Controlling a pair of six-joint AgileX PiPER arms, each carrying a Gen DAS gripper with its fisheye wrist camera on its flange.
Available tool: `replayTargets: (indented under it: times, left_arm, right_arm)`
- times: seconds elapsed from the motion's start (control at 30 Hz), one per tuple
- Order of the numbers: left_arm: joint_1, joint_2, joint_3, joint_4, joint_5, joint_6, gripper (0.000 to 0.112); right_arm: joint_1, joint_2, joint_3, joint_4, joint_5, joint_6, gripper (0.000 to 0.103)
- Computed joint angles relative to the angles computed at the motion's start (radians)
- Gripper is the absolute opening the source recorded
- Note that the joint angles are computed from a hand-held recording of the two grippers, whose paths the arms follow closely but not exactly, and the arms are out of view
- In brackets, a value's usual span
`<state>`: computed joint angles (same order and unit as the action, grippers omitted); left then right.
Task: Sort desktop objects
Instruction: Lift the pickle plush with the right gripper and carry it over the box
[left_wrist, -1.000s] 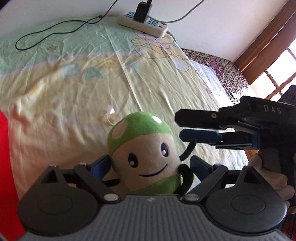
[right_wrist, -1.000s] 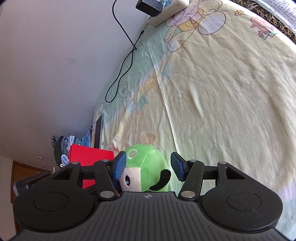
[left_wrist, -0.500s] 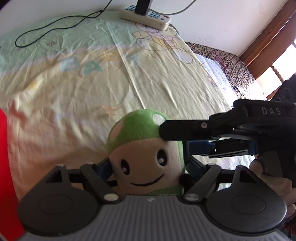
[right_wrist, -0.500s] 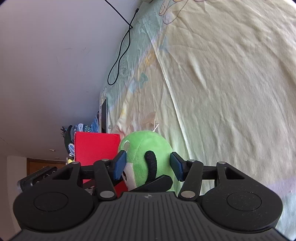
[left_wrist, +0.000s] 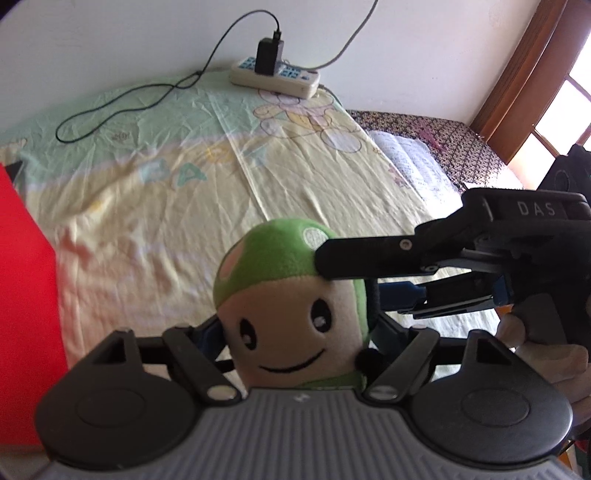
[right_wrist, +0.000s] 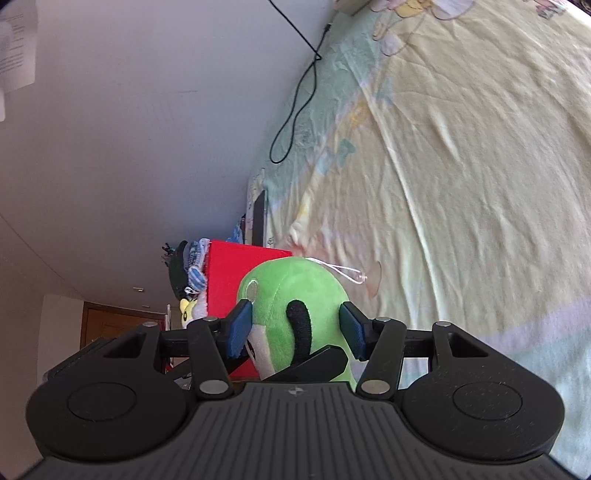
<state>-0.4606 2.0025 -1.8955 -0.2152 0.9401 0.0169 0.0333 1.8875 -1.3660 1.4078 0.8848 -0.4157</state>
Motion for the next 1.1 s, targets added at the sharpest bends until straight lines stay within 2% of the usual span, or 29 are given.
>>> replayTargets:
  times: [0.17, 0.33, 0.53, 0.67, 0.77, 0.9, 1.0, 1.1]
  left_arm:
    - [0.003, -0.125, 0.11, 0.083, -0.077, -0.056, 0.08]
    - [0.026, -0.24, 0.194, 0.174, -0.141, -0.104, 0.08]
    - [0.102, -0.33, 0.236, 0.217, -0.194, -0.075, 0.08]
    - [0.176, -0.379, 0.273, 0.227, -0.23, -0.015, 0.08]
    - [0.268, -0.399, 0.292, 0.163, -0.25, 0.104, 0.08]
    - [0.373, -0.364, 0.281, 0.084, -0.256, 0.247, 0.08]
    - [0.443, -0.33, 0.306, -0.014, -0.279, 0.384, 0.08]
    - [0.482, -0.301, 0.347, -0.06, -0.309, 0.491, 0.079]
  right_arm:
    - [0.05, -0.019, -0.015, 0.089, -0.01, -0.101, 0.056]
    - [0.115, 0.008, -0.124, 0.125, -0.028, -0.138, 0.057]
    - [0.21, 0.08, -0.337, 0.08, -0.089, -0.09, 0.057]
    - [0.29, 0.179, -0.527, 0.031, -0.14, -0.011, 0.057]
    - [0.347, 0.276, -0.697, -0.045, -0.182, 0.09, 0.058]
    - [0.415, 0.427, -0.941, -0.229, -0.229, 0.29, 0.059]
    - [0.456, 0.472, -0.999, -0.359, -0.274, 0.392, 0.058]
    - [0.493, 0.512, -1.066, -0.552, -0.289, 0.53, 0.055]
